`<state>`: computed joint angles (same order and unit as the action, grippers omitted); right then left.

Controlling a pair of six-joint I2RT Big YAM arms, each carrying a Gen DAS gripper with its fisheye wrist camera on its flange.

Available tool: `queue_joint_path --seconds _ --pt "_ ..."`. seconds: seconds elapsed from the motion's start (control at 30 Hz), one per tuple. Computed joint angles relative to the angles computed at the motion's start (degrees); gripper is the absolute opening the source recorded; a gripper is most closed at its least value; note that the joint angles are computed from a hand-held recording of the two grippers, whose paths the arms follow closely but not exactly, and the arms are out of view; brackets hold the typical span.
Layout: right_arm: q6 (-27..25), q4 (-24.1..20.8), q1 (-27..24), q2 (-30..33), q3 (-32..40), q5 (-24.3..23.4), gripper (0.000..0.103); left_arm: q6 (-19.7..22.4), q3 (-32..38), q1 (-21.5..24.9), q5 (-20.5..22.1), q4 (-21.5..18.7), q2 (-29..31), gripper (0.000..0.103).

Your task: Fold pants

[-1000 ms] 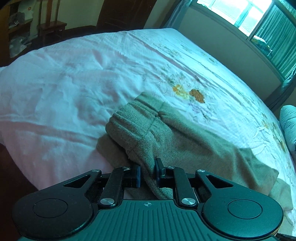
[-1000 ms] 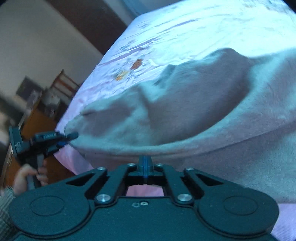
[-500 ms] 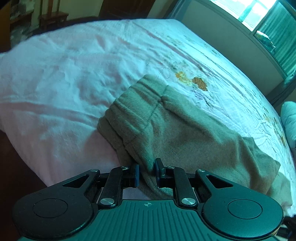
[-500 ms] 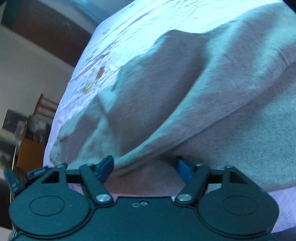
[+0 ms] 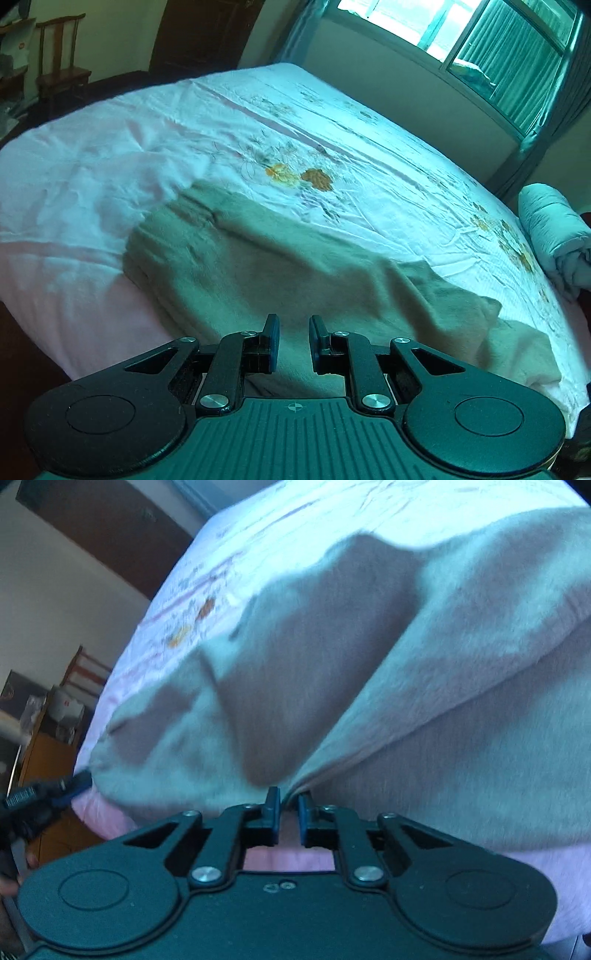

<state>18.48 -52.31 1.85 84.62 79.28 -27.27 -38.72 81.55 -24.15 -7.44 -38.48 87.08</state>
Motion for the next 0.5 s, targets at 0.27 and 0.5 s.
queue_joint_path --seconds 0.27,0.5 --pt "-3.2 1.2 0.8 -1.8 -0.5 3.8 0.015 0.6 5.1 -6.0 5.2 -2.3 5.3 0.016" --pt "-4.1 1.4 -1.8 -3.4 -1.4 5.6 0.022 2.6 13.7 -10.9 7.8 -9.4 14.1 0.016"
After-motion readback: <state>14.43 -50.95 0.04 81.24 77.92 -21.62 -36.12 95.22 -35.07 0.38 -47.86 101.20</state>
